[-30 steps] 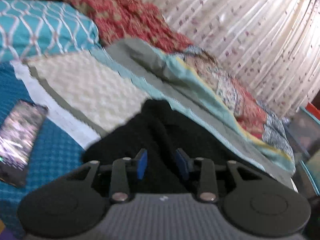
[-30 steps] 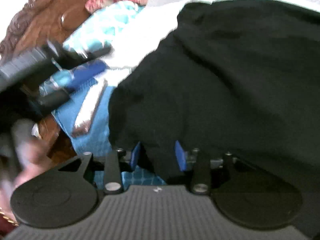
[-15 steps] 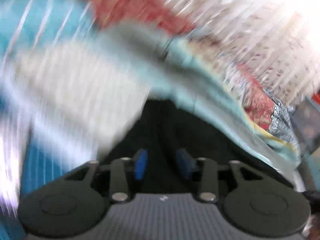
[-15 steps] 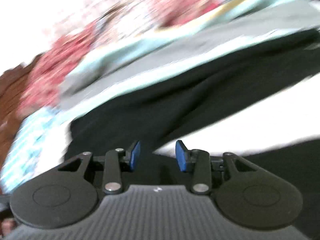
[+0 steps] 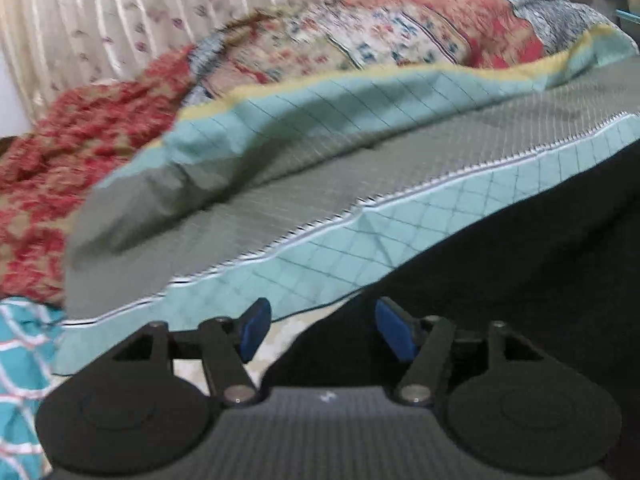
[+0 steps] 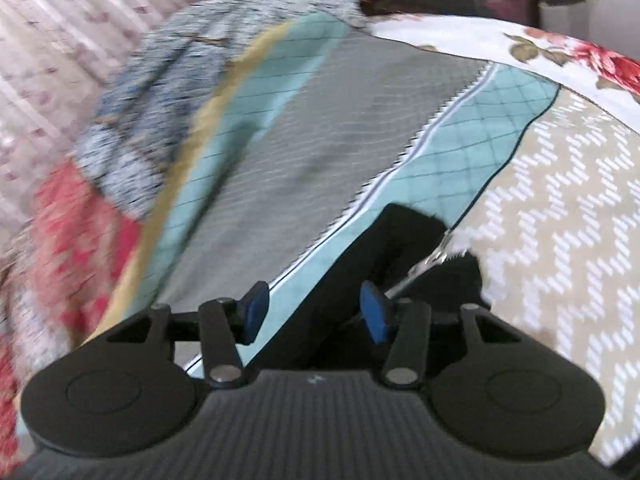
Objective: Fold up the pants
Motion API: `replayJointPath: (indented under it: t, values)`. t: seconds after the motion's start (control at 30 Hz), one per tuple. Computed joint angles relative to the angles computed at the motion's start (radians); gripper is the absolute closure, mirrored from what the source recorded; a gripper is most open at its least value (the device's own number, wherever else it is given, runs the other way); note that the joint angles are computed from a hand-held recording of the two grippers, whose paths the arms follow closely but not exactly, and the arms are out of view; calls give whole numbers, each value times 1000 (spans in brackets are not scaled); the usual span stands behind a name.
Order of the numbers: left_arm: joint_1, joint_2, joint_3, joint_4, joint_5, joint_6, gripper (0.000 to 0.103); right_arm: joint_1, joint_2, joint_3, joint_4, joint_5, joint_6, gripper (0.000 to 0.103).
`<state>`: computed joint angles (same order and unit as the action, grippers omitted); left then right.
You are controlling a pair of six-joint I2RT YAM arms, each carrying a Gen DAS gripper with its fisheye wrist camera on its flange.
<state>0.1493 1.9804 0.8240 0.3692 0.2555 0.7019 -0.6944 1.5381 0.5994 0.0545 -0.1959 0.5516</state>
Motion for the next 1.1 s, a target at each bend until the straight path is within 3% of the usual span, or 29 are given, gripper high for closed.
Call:
replayJointPath:
  t: [0.07,0.13,0.17,0.2,0.27,0.33,0.37,0.4,0.57,0.73,0.87,0.93,1.0,1.1]
  values:
    - [12,25,16,-24,20,37,14,-12,117,64,9,1,-6,42]
    - [15,49,17,-8,19,64,18,-23,215,156,-45,13,-9,40]
    - [18,56,27,-34,14,78,41,-30,238,181,-74,23,-17,38]
    - [18,72,52,-83,4,92,73,-33,287,229,-95,40,-27,38]
    - [25,77,64,-138,24,116,89,-22,344,262,-84,75,-28,37]
    - [14,55,-9,-33,6,155,91,-4,355,249,-21,111,-48,59]
    - [11,42,-30,-3,2,157,91,3,348,234,-1,125,-67,92]
    - [14,27,-50,18,7,149,92,-1,333,210,17,118,-75,98]
    - [92,-141,-178,86,117,84,92,-135,159,29,144,-32,-63,99]
    - [246,-427,-357,34,272,116,92,-380,-140,-108,4,-296,-190,99]
    - [478,-671,-445,-168,493,182,92,-681,-324,-118,-290,-540,-444,99]
    - [631,-770,-458,-347,622,290,92,-892,-314,-72,-514,-668,-685,99]
    - [802,-811,-437,-595,739,486,92,-1140,-236,17,-825,-746,-1039,99]
    - [1070,-720,-356,-1047,814,970,92,-1406,-48,135,-1101,-725,-1443,99]
